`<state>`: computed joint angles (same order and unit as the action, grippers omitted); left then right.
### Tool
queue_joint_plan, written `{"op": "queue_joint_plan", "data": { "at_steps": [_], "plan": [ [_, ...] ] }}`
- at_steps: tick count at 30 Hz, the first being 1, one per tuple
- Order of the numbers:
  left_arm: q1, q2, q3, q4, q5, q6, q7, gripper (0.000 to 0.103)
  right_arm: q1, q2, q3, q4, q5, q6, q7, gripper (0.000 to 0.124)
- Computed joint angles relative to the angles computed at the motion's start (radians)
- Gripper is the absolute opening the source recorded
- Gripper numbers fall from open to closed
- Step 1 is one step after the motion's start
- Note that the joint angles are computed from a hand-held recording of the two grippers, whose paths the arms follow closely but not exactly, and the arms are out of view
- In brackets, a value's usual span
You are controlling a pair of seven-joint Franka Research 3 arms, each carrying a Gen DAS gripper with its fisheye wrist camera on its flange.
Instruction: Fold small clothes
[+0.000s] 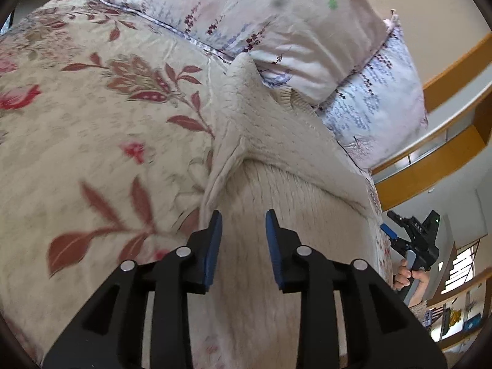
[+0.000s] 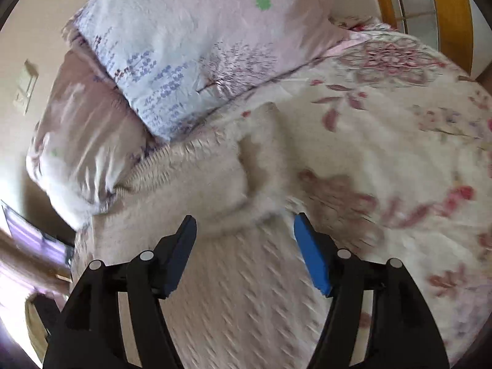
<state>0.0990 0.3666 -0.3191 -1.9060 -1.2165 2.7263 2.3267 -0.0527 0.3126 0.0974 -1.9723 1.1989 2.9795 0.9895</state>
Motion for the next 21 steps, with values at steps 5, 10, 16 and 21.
{"op": "queue_joint_plan", "data": {
  "at_steps": [5,10,16,21],
  "plan": [
    [0.013,-0.081,0.015,-0.107,-0.079,-0.040,0.081,0.033,-0.045,-0.090,-0.016,-0.126,0.139,-0.104,-0.144,0.067],
    [-0.011,-0.128,0.051,-0.179,-0.155,-0.098,0.128,0.033,-0.026,-0.128,-0.070,-0.207,0.225,-0.228,-0.227,0.058],
    [-0.048,-0.176,0.092,-0.247,-0.246,-0.193,0.194,0.033,-0.013,-0.188,-0.113,-0.300,0.336,-0.392,-0.349,0.041],
    [-0.062,-0.211,0.126,-0.309,-0.333,-0.314,0.265,0.028,-0.015,-0.236,-0.149,-0.371,0.386,-0.567,-0.414,0.037]
  ]
}}
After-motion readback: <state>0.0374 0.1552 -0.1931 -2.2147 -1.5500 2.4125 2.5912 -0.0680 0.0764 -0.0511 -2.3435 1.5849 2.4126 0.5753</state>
